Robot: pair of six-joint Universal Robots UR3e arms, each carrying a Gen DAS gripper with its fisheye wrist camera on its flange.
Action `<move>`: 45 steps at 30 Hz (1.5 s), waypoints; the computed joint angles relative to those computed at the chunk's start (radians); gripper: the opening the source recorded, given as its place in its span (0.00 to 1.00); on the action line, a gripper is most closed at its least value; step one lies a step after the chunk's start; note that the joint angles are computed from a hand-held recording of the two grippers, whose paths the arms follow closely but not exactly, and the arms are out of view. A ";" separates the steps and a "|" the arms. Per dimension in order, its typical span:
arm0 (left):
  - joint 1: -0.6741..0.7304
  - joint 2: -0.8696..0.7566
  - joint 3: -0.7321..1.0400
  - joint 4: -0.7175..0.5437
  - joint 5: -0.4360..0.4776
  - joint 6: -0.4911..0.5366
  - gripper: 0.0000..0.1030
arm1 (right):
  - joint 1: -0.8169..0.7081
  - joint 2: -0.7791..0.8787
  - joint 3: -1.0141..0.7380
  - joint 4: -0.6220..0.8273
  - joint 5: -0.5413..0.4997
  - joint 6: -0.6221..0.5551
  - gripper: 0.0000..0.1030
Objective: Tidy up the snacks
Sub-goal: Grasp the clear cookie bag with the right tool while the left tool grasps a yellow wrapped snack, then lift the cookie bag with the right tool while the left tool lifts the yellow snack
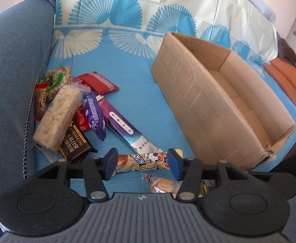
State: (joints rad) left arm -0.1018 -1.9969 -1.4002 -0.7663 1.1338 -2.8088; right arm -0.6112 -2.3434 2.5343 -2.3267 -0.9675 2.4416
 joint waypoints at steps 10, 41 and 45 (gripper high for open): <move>-0.135 -0.120 0.050 0.101 0.183 0.079 0.83 | 0.027 0.057 0.007 -0.061 -0.031 0.026 0.43; 0.011 -0.059 0.150 -0.177 0.090 -0.091 0.00 | 0.074 0.182 0.030 -0.270 -0.071 0.125 0.30; 0.053 -0.021 0.114 -0.198 0.076 -0.152 0.00 | 0.077 0.175 0.028 -0.267 -0.070 0.140 0.30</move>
